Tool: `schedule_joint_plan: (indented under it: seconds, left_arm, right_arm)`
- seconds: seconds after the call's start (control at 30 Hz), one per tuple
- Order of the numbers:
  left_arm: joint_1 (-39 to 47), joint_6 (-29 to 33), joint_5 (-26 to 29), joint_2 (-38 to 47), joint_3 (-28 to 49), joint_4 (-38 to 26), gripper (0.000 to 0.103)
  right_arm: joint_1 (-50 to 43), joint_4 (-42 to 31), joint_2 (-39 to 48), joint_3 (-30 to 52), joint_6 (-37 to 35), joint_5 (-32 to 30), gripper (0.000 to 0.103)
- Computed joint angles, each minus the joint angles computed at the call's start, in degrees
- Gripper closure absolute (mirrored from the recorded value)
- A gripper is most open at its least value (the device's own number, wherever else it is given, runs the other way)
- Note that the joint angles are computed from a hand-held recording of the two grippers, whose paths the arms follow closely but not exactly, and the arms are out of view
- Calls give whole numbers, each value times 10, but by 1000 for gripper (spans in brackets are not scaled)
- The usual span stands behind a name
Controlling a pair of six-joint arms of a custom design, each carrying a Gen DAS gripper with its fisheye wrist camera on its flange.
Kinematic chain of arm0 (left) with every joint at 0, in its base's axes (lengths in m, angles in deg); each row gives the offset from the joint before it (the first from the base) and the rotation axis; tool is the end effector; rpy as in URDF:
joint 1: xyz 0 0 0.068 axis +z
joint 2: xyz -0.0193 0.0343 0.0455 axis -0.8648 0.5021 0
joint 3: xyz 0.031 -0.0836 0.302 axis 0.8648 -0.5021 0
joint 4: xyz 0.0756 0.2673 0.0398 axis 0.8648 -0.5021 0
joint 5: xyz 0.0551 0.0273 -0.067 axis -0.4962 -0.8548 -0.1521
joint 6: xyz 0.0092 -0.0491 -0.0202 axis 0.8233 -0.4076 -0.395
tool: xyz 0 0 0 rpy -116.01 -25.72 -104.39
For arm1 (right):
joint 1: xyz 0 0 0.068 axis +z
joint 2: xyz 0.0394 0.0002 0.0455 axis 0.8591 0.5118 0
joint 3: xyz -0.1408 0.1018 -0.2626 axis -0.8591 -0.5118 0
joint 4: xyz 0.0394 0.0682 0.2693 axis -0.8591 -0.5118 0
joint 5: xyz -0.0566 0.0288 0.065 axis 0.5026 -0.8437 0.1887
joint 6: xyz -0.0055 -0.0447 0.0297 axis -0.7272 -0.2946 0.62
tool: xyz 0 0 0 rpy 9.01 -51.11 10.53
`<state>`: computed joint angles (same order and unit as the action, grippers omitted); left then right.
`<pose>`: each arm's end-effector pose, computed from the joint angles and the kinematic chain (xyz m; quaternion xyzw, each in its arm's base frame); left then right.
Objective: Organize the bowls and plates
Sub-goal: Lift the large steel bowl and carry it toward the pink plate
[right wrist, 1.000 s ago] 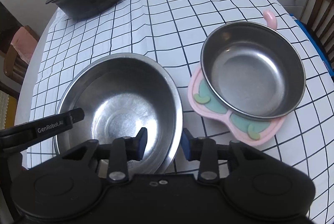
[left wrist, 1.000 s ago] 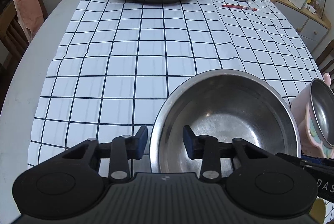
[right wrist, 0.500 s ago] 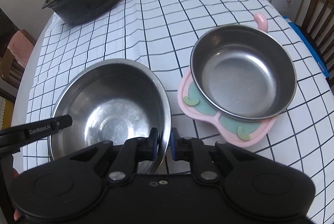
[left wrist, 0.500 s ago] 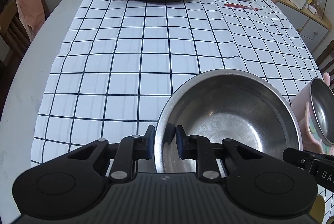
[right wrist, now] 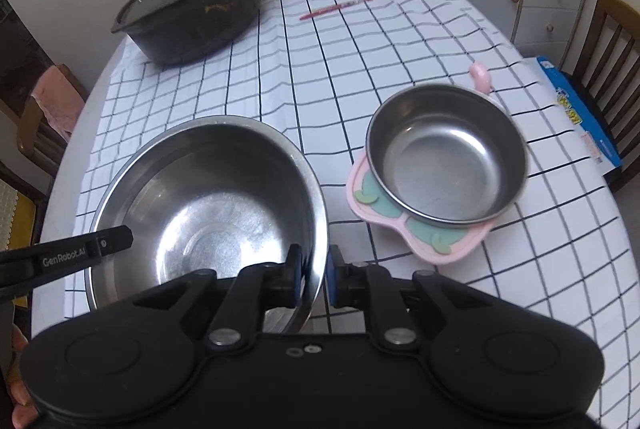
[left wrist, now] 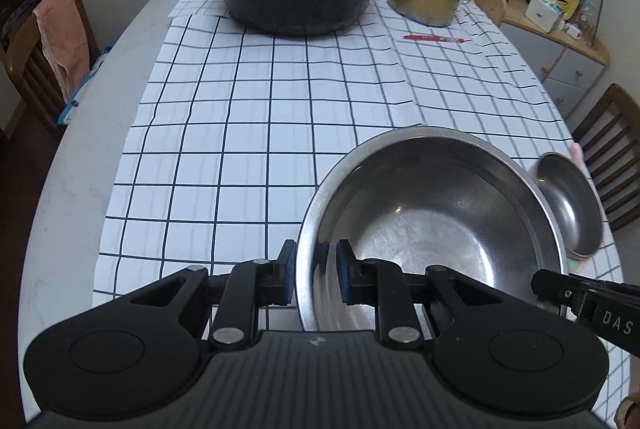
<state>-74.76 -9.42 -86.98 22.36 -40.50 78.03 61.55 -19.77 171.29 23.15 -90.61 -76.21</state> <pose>0.2778 -0.0610 0.0949 -0.3028 0.9145 0.0444 0.2646 0.3531 0.0296 0.0910 -0.2421 0.9260 0.1794 0.2276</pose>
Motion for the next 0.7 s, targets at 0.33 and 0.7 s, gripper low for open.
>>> schedule_joint_plan:
  seconds: [0.33, 0.7]
  left_arm:
    - [-119, -63, -38, -123, -1, -125, 83]
    - [-305, -166, -60, -144, 26, -206, 83]
  right_arm:
    - [-85, -72, -112, -46, -63, -42, 90]
    - [-253, -186, -186, -66, -206, -80, 90]
